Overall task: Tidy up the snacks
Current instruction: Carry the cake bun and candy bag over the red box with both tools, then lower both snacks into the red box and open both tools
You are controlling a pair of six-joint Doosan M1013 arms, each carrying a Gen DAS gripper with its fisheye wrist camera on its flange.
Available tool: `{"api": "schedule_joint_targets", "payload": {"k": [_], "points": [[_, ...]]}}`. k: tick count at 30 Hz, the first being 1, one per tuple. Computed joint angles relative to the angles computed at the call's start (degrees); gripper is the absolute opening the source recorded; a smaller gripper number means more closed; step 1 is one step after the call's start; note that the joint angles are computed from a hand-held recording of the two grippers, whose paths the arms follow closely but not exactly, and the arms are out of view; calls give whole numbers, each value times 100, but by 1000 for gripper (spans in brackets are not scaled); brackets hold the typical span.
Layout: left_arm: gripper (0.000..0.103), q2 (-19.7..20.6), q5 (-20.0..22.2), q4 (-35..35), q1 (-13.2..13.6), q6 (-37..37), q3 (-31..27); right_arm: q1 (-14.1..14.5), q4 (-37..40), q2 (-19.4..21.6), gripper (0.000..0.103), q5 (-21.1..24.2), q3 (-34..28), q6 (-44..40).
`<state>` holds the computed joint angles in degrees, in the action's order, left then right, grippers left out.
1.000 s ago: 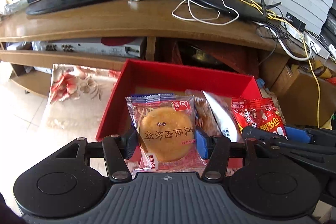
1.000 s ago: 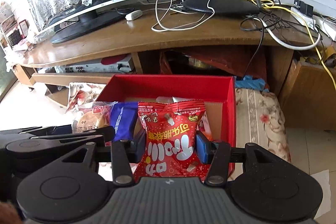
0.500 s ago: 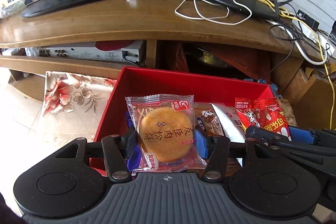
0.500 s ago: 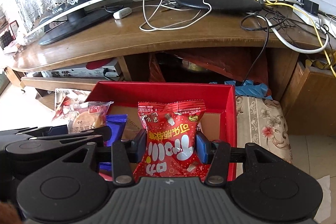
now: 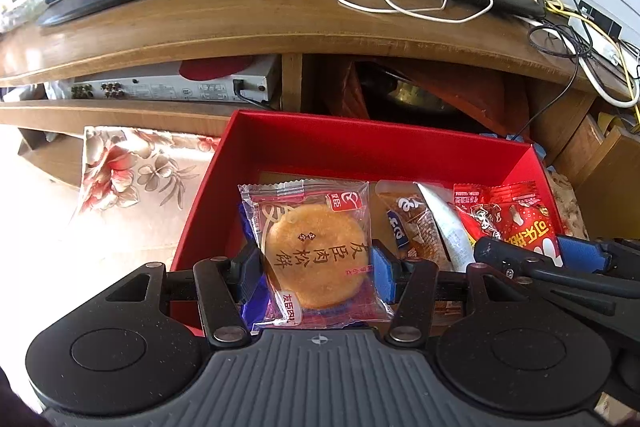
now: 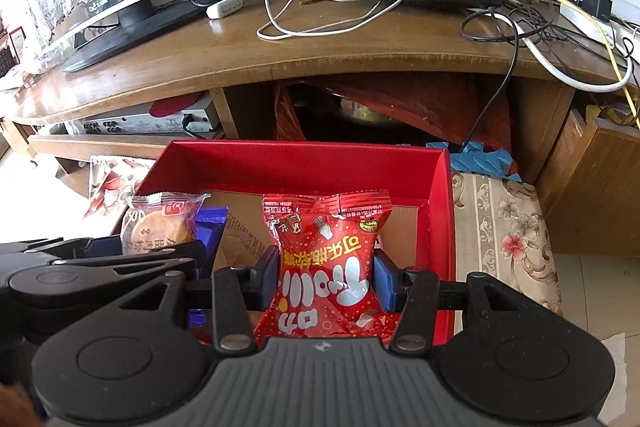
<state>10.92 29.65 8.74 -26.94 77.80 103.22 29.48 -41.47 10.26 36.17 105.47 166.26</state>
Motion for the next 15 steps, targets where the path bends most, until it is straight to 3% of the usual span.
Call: {"api": "schedule_joint_targets", "payload": {"k": [15], "points": [[61,96,171,133,-7,-108,-37,-20,209,108,47,31,-20,-190]]}}
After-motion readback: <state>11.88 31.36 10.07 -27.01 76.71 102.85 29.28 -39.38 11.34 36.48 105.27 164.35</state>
